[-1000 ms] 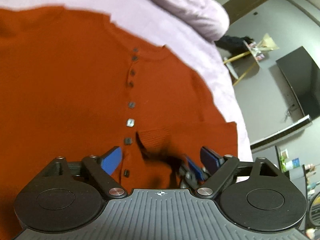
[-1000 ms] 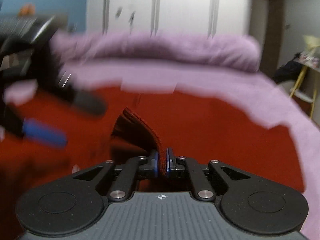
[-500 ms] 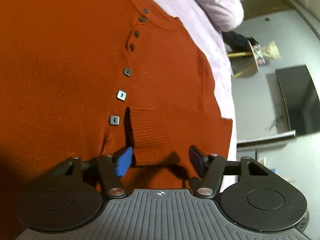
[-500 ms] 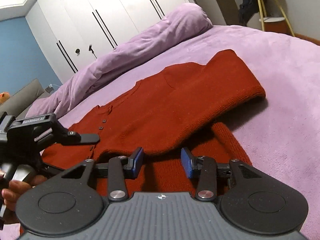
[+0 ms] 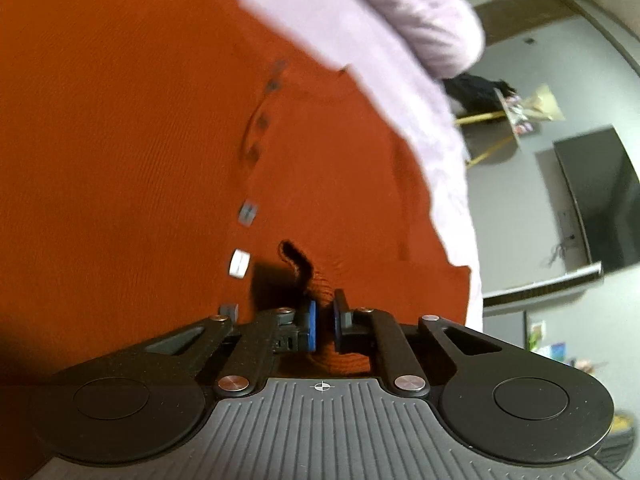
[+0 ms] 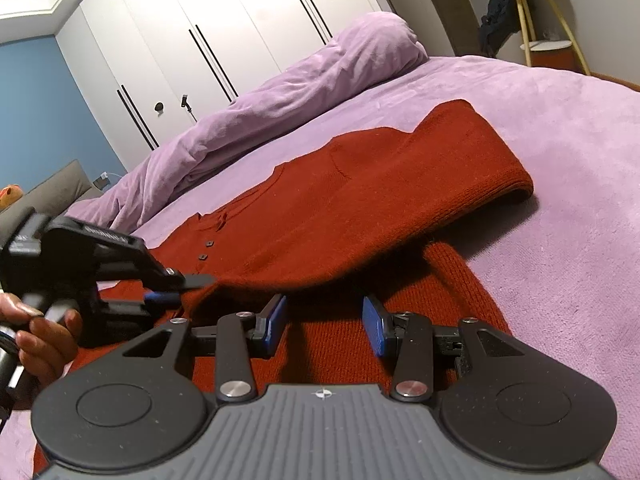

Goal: Fold small clothes

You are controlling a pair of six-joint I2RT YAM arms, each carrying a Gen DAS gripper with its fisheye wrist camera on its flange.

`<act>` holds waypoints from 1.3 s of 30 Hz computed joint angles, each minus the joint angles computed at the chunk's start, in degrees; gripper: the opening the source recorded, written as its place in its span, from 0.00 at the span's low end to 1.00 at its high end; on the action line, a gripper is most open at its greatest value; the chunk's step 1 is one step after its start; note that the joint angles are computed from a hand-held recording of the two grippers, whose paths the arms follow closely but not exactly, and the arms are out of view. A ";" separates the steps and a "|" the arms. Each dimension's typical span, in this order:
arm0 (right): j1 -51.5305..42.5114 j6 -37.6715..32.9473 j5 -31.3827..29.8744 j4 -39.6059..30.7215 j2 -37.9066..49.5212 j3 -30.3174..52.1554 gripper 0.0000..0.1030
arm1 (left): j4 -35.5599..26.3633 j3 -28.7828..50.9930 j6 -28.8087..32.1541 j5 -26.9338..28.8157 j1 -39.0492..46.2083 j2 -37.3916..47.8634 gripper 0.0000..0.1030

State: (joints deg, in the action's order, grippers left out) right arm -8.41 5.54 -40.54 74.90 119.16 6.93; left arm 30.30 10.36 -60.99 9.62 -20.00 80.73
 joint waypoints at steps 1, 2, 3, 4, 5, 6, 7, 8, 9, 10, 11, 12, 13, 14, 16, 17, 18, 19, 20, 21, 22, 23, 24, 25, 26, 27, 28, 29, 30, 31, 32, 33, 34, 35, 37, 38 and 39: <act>-0.34 -0.06 -0.42 -0.75 -0.41 0.13 0.40 | -6.24 1.02 2.88 -1.88 0.07 -4.84 0.09; -0.71 -0.17 -0.89 -2.09 -1.20 0.30 0.40 | -14.15 2.51 6.72 -4.92 0.19 -10.87 0.09; -1.09 -0.39 -1.29 -4.16 -2.42 0.59 0.40 | -20.34 3.83 10.06 -8.10 0.27 -15.64 0.09; -1.22 -0.57 -1.39 -6.41 -3.74 1.01 0.40 | -26.89 5.59 14.11 -12.76 0.27 -20.29 0.09; -1.21 -0.83 -1.25 -8.68 -5.15 1.44 0.40 | -31.68 7.11 16.99 -16.86 0.12 -23.28 0.09; -1.04 -0.95 -0.78 -10.49 -6.41 1.80 0.40 | -36.57 8.75 20.46 -21.72 0.54 -26.09 0.09; -0.67 -0.96 0.05 -12.12 -7.61 2.14 0.40 | -39.49 9.86 22.70 -25.03 1.29 -27.54 0.09; -0.18 -1.18 1.16 -13.83 -8.84 2.46 0.40 | -41.82 10.69 24.57 -27.37 2.74 -28.51 0.09; 0.92 -1.35 3.41 -15.54 -10.65 2.61 0.39 | -43.45 11.19 26.44 -29.13 4.67 -28.84 0.09; 2.07 -1.34 5.62 -16.83 -12.20 2.75 0.39 | -44.05 11.25 27.58 -29.84 5.92 -28.80 0.09; 3.23 -1.31 7.55 -18.90 -14.36 3.16 0.39 | -43.99 10.80 29.18 -29.51 8.27 -28.76 0.09; 4.09 -1.07 8.85 -19.92 -15.84 3.64 0.39 | -43.78 10.57 29.66 -29.55 9.54 -28.19 0.09; 4.59 -0.52 9.48 -19.58 -16.36 4.11 0.39 | -43.25 10.02 30.10 -29.45 11.16 -27.50 0.09; 4.89 -0.05 9.75 -19.83 -16.77 4.92 0.39 | -42.27 9.14 30.41 -28.94 12.37 -27.23 0.09; 6.66 1.16 12.27 -23.00 -17.77 8.15 0.39 | -39.75 8.02 30.98 -27.76 13.97 -25.89 0.09; 7.57 1.38 13.13 -25.16 -17.82 10.23 0.39 | -38.32 7.39 31.58 -27.32 14.42 -25.29 0.09; 8.64 1.38 13.83 -27.24 -17.18 12.88 0.39 | -37.61 7.07 31.99 -27.36 14.39 -25.19 0.09; 9.90 1.13 15.05 -29.27 -16.24 15.74 0.39 | -36.35 7.17 31.98 -28.14 13.47 -24.06 0.09; 11.15 0.62 16.61 -31.46 -15.41 18.38 0.39 | -35.25 6.89 32.53 -28.40 13.19 -23.62 0.09; 12.55 0.35 18.54 -33.84 -14.22 21.55 0.40 | -34.53 6.65 33.28 -28.42 13.21 -23.52 0.09; 13.53 0.26 19.73 -35.51 -12.77 24.32 0.41 | -34.02 6.05 33.83 -28.53 13.03 -23.85 0.09; 14.57 0.12 21.00 -38.04 -10.90 27.81 0.41 | -33.32 5.91 34.24 -28.79 12.76 -23.60 0.09; 15.64 0.21 23.04 -41.26 -9.06 31.35 0.41 | -32.35 5.98 34.78 -28.89 12.62 -22.86 0.09; 16.64 0.57 25.51 -44.99 -7.29 34.88 0.41 | -31.55 5.80 35.11 -29.06 12.36 -22.53 0.09; 17.17 1.08 26.86 -47.14 -5.75 37.34 0.41 | -30.68 5.49 35.92 -28.84 12.79 -22.63 0.09; 17.45 1.86 27.35 -48.36 -4.17 39.23 0.39 | -29.72 5.40 36.69 -28.58 13.16 -22.50 0.09; 17.39 2.91 27.09 -48.97 -2.84 40.75 0.31 | -28.92 5.21 37.20 -28.42 13.41 -22.81 0.09; 17.20 3.37 26.21 -48.11 -2.33 40.97 0.24 | -27.66 4.94 37.63 -28.57 13.53 -23.08 0.09; 17.10 3.22 25.50 -46.72 -2.16 40.80 0.07 | -26.28 4.64 37.94 -29.07 13.49 -23.09 0.09; 17.64 2.21 26.72 -44.80 -2.61 40.05 0.07 | -25.44 4.36 38.04 -29.90 13.11 -23.39 0.09; 18.16 0.92 28.24 -42.24 -3.19 38.80 0.07 | -23.47 3.90 38.41 -30.82 12.81 -22.70 0.09; 18.80 -0.43 29.85 -38.54 -3.58 37.22 0.07 | -22.16 3.75 38.70 -31.75 12.44 -21.64 0.09; 19.60 -1.77 32.16 -34.74 -3.63 35.75 0.06 | -20.69 3.59 39.09 -32.68 12.06 -19.96 0.09; 20.61 -3.41 35.16 -31.60 -3.30 34.77 0.06 | -18.23 3.29 39.75 -33.33 12.00 -16.80 0.09; 21.95 -5.98 39.43 -27.50 -1.34 34.45 0.07 | -15.56 3.86 40.04 -33.75 12.42 -9.84 0.09; 22.54 -7.46 40.95 -27.42 -0.05 35.02 0.07 | -14.96 4.32 39.58 -33.03 13.02 -6.14 0.10; 23.05 -8.84 42.21 -27.74 1.37 35.75 0.07 | -14.97 4.64 39.54 -32.02 13.66 -3.95 0.11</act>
State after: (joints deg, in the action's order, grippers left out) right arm 14.64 -3.30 1.67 47.16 120.53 42.68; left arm 15.32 15.00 -21.45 -22.40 -6.35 76.78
